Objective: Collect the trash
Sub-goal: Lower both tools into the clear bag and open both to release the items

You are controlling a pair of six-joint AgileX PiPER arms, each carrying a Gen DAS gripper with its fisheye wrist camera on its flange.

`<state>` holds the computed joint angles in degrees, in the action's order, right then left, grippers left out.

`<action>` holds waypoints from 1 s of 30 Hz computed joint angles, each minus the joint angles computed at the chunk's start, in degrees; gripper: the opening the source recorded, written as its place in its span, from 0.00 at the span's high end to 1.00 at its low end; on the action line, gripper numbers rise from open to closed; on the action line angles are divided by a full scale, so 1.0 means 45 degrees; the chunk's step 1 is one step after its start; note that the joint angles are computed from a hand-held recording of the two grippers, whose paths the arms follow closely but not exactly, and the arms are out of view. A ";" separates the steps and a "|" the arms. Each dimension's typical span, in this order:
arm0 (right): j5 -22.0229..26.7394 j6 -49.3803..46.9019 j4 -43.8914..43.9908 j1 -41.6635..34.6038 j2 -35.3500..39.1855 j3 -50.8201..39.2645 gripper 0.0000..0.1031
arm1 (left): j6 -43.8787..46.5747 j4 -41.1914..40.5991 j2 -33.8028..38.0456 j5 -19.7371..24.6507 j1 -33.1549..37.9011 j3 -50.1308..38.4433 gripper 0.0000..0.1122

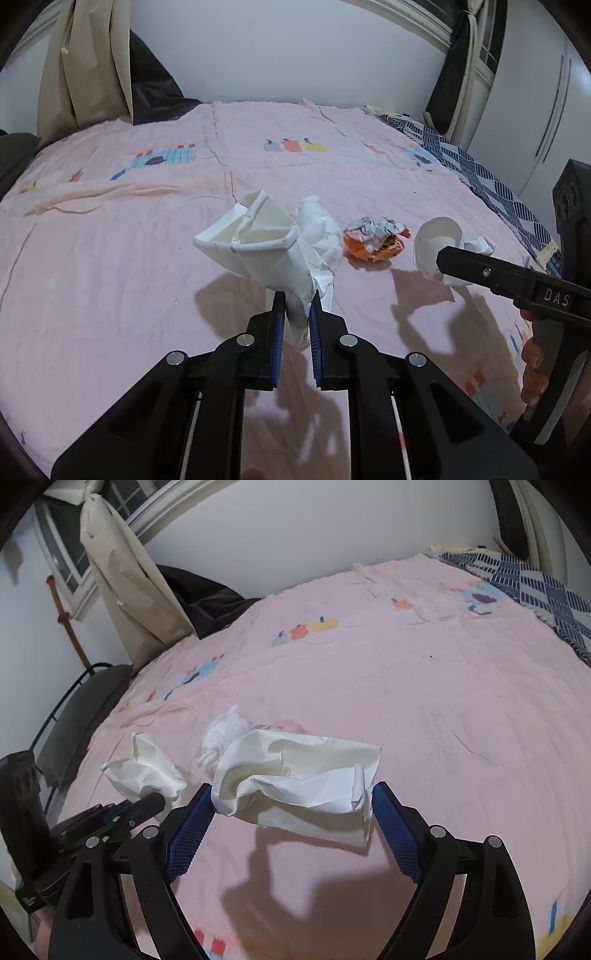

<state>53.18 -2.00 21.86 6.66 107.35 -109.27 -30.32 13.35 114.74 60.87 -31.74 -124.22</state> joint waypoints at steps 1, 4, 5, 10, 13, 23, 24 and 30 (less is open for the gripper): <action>-0.0180 -0.0060 0.0016 0.0030 -0.0217 0.0297 0.21 | -0.0060 0.0046 -0.0211 -0.0110 -0.0066 0.0297 0.88; -0.0790 -0.0478 0.0273 0.0040 -0.1110 0.1449 0.21 | -0.0495 0.0355 -0.0936 -0.0431 -0.0333 0.1287 0.88; -0.0937 -0.0611 0.0346 0.0044 -0.1406 0.1788 0.21 | -0.0734 0.0572 -0.1237 -0.0533 -0.0476 0.1677 0.88; -0.1484 -0.1337 0.0623 0.0141 -0.2772 0.3335 0.21 | -0.1516 0.1032 -0.2334 -0.1050 -0.0918 0.3213 0.88; -0.1622 -0.1659 0.0776 0.0223 -0.3568 0.4195 0.21 | -0.1943 0.1417 -0.2885 -0.1028 -0.1355 0.3908 0.88; -0.1508 -0.1798 0.0268 0.0694 -0.6109 0.6601 0.21 | -0.3515 0.2706 -0.4457 -0.0684 -0.3114 0.5614 0.88; -0.1508 -0.1737 0.0186 0.0746 -0.6317 0.6794 0.21 | -0.3681 0.2832 -0.4505 -0.0536 -0.3276 0.5646 0.88; -0.1514 -0.1145 -0.0589 0.1261 -0.7706 0.7906 0.21 | -0.4778 0.3532 -0.5039 0.0172 -0.4394 0.6222 0.88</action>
<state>46.36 -7.16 19.21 12.34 72.67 -73.70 -51.82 29.25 92.07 61.65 -51.51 -96.22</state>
